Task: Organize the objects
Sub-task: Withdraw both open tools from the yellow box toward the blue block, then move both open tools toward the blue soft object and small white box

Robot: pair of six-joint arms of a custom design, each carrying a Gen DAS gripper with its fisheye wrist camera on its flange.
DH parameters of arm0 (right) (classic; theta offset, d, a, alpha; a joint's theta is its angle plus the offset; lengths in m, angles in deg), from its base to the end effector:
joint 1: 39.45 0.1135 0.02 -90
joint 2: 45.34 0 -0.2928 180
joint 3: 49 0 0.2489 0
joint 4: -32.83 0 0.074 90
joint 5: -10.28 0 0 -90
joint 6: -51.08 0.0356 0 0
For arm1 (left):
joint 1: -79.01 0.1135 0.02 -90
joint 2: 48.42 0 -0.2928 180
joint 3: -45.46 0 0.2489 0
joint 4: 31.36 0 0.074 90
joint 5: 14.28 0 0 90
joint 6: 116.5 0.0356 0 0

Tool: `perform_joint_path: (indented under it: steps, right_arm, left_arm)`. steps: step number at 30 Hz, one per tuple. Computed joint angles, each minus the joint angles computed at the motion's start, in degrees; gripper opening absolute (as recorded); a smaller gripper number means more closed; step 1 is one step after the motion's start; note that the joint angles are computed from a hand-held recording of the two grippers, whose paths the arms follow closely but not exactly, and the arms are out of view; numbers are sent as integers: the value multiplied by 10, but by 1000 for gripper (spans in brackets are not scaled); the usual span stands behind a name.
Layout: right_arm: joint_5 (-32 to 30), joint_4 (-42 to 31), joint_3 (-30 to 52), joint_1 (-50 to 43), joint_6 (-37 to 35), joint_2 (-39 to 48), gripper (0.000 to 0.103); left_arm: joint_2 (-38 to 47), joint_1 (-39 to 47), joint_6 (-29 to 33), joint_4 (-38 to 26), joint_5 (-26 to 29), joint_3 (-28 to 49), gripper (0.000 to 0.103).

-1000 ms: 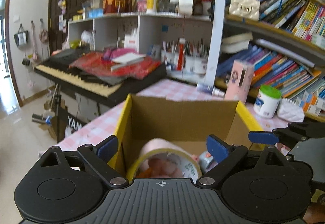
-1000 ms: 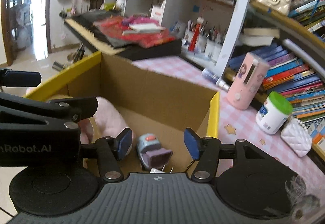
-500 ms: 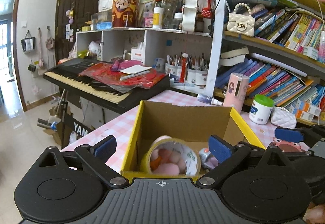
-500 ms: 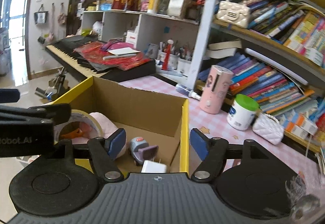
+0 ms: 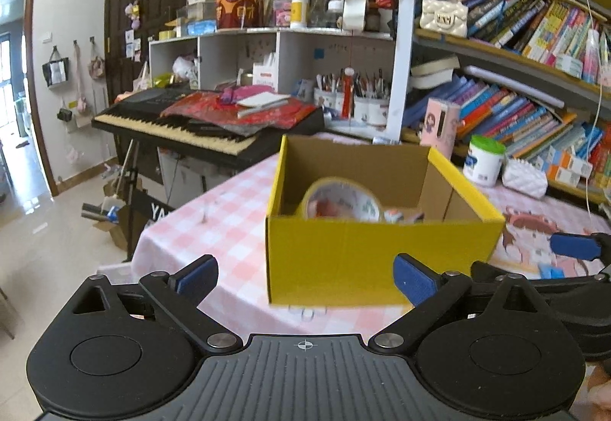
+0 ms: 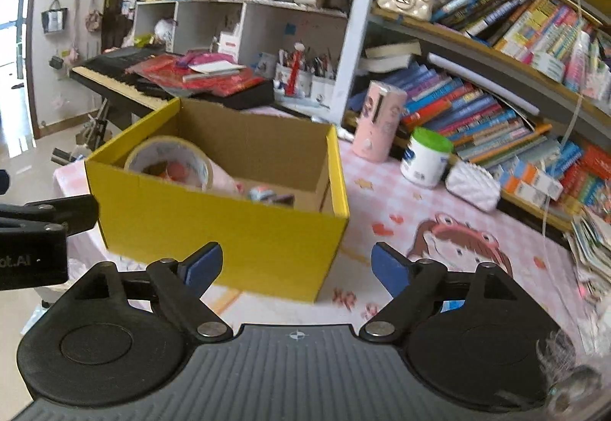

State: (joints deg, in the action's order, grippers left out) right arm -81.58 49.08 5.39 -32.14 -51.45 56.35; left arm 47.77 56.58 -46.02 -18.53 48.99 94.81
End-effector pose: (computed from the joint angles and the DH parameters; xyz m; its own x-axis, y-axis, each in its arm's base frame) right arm 0.3391 0.0447 0.1608 -0.4658 -0.2784 -0.8399 -0.2621 0.9500 -0.1695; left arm 0.2922 -0.1033 0.1639 -0.4860 -0.1222 -0.8654 -0.1764 0.9835 -0.0399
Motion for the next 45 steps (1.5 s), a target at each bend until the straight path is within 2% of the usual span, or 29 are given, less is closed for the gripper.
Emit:
perform_joint_path:
  steps: [12,24,36,45]
  right_arm:
    - [35,23,-101,-7,26,-52,89]
    - [50,29,-171,-61,47,-86,89]
    - [53,22,-184,-160,43,-93,89]
    - [24,2,-128,-231,19,-48,89]
  left_arm:
    - [-30,-42,-14,-32,-5,-49,99]
    - [-11,-95,-5,-48,21,-47,100]
    - [55,-138,27,-51,66,29,100]
    - [124,-156,34,-88,78,130,100]
